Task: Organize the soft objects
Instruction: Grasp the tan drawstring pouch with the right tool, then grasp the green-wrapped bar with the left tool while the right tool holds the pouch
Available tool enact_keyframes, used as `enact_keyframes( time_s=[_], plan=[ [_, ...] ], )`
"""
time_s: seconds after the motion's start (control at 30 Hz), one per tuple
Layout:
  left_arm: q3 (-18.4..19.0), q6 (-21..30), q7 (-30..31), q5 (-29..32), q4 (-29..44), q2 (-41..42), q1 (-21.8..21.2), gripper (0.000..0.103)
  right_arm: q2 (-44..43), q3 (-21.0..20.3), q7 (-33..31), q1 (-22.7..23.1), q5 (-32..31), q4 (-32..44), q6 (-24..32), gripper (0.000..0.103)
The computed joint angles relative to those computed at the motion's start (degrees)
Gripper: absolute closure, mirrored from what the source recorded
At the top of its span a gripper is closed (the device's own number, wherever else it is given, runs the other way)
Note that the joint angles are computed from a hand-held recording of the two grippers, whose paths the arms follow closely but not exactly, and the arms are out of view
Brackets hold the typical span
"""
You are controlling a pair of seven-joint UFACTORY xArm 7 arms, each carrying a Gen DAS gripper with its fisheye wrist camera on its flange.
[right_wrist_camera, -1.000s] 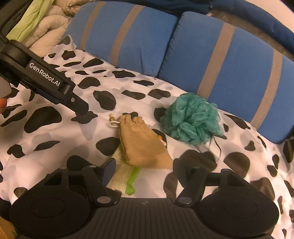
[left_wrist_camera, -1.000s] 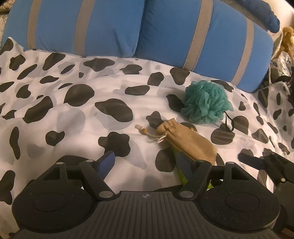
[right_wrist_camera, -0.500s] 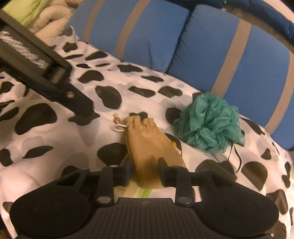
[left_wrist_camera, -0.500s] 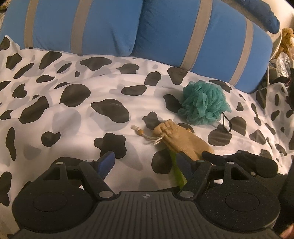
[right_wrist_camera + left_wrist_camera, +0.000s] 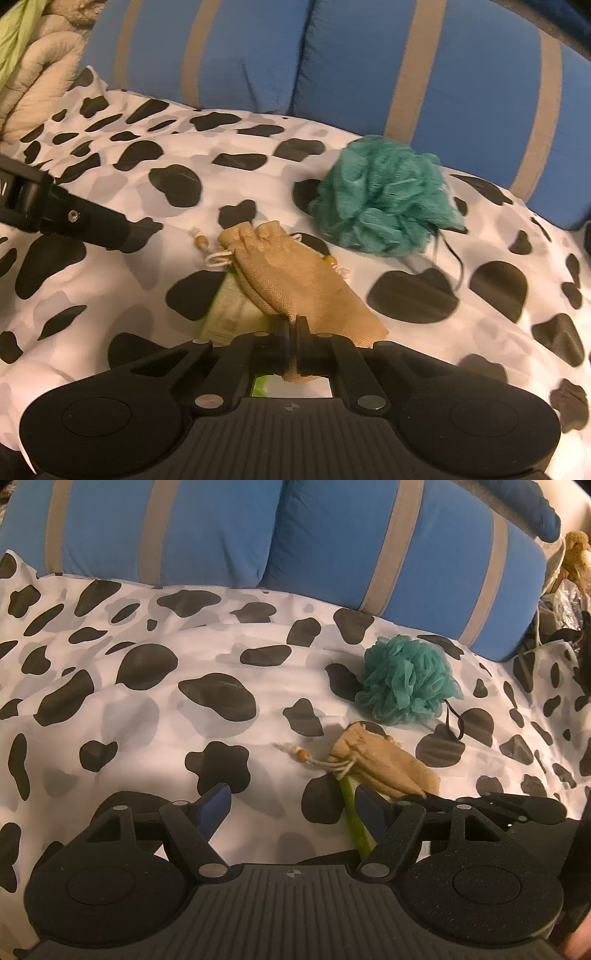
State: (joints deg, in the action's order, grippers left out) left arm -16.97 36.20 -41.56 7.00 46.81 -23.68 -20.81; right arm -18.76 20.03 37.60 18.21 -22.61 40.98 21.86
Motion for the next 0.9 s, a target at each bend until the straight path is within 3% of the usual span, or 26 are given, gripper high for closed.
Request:
enact_keyframes(
  time_s=[0.27, 0.6, 0.67, 0.77, 0.83, 0.9],
  plan=[
    [-0.3, 0.8, 0.5, 0.1, 0.3, 0.8, -0.5, 0.030, -5.7, -0.3, -0.1, 0.1, 1.2, -1.8, 7.8, 0.098],
    [-0.8, 0.3, -1.1, 0.1, 0.8, 1.7, -1.0, 0.030, -17.6, -4.9, -6.7, 5.2, 13.4, -9.1, 13.8, 0.097],
    [-0.8, 0.1, -1.0, 0.1, 1.0, 2.0, -1.4, 0.030, -18.6, -5.7, -8.6, 6.4, 16.0, -10.1, 13.4, 0.093],
    [-1.1, 0.3, -1.1, 0.6, 1.4, 2.6, -1.7, 0.030, -18.5, -4.8, -10.9, 6.1, 16.5, -10.4, 12.3, 0.079],
    [-1.0, 0.6, -1.2, 0.7, 1.6, 2.9, -1.8, 0.030, -18.0, -3.5, -11.3, 5.2, 15.7, -10.3, 11.4, 0.057],
    [-0.9, 0.8, -1.3, 0.7, 1.8, 3.2, -1.9, 0.030, -16.9, -2.7, -11.4, 4.3, 14.9, -10.1, 10.4, 0.053]
  ],
)
